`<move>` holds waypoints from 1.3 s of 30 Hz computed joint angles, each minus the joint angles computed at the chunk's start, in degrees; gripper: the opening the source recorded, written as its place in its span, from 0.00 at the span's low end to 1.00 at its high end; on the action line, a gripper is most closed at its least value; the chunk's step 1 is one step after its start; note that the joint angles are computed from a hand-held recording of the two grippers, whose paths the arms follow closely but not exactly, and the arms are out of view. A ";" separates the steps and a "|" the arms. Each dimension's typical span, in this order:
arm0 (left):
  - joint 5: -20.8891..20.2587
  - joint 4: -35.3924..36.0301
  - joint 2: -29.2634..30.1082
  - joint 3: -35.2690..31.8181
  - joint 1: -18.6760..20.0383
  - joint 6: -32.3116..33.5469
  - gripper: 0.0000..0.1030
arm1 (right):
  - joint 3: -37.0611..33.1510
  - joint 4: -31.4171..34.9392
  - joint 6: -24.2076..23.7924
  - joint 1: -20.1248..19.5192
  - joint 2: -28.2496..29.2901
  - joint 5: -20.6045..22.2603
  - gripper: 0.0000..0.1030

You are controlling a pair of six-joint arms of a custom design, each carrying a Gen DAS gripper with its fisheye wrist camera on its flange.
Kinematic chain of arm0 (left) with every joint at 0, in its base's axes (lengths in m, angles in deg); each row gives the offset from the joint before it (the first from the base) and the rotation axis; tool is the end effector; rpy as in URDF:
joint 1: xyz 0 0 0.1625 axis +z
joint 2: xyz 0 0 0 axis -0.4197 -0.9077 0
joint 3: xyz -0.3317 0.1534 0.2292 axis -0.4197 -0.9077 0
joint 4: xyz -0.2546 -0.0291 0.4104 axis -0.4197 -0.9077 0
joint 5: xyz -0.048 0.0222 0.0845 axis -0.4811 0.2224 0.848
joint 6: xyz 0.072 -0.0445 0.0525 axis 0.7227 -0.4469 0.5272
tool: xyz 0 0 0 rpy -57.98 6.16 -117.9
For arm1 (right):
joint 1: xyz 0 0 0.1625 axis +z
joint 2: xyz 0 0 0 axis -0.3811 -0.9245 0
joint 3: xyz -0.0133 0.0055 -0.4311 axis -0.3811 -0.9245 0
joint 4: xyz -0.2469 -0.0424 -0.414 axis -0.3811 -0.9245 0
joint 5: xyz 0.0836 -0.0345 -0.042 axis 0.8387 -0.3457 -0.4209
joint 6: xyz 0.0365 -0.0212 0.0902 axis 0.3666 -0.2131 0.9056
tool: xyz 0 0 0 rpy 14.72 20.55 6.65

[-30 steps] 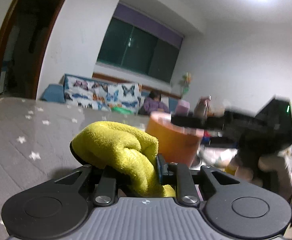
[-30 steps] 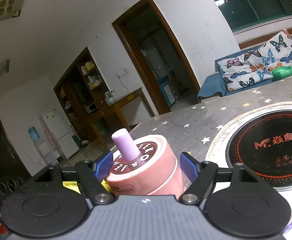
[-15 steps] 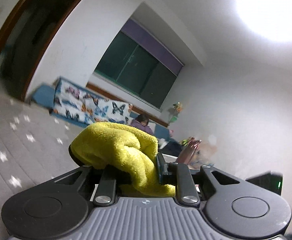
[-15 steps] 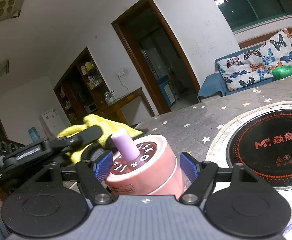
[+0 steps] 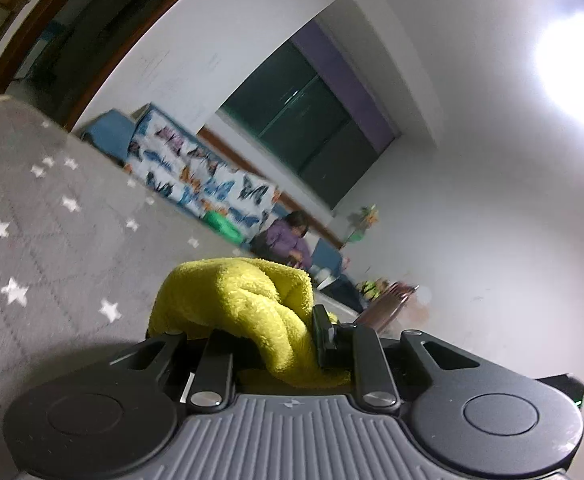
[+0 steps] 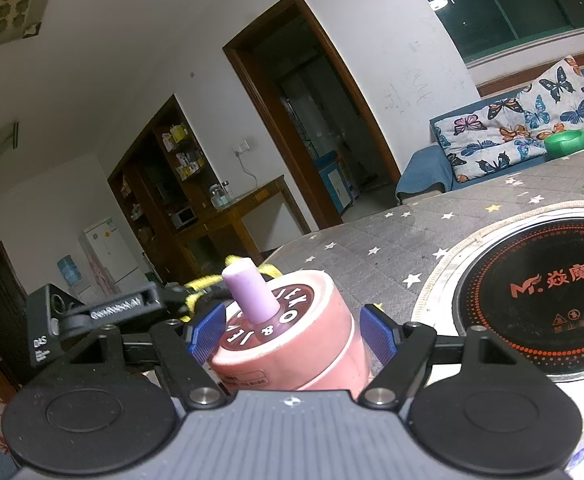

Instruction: Clean container

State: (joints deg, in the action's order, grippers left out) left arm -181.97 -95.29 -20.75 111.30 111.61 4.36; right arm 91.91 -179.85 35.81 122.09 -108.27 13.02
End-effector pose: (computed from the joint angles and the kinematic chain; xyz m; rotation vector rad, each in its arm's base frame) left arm 0.0746 -0.8077 0.3269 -0.3629 -2.5921 1.6001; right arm 0.3042 -0.8235 -0.0326 -1.0168 2.5859 -1.0883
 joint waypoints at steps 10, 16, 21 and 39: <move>5.67 2.50 -0.98 2.29 -0.32 1.27 0.19 | -0.33 0.21 -0.29 0.15 0.04 -0.26 0.74; 2.45 0.56 -1.47 2.44 -0.33 -2.86 0.19 | -0.81 0.39 -0.40 0.03 0.25 -0.15 0.74; -4.22 -2.27 -1.41 0.70 -0.08 -6.31 0.19 | -0.91 0.33 -0.32 -0.04 0.39 -0.03 0.74; 1.71 5.22 1.08 -3.24 -0.36 -3.28 0.19 | -1.35 0.18 0.02 -0.25 0.89 0.30 0.75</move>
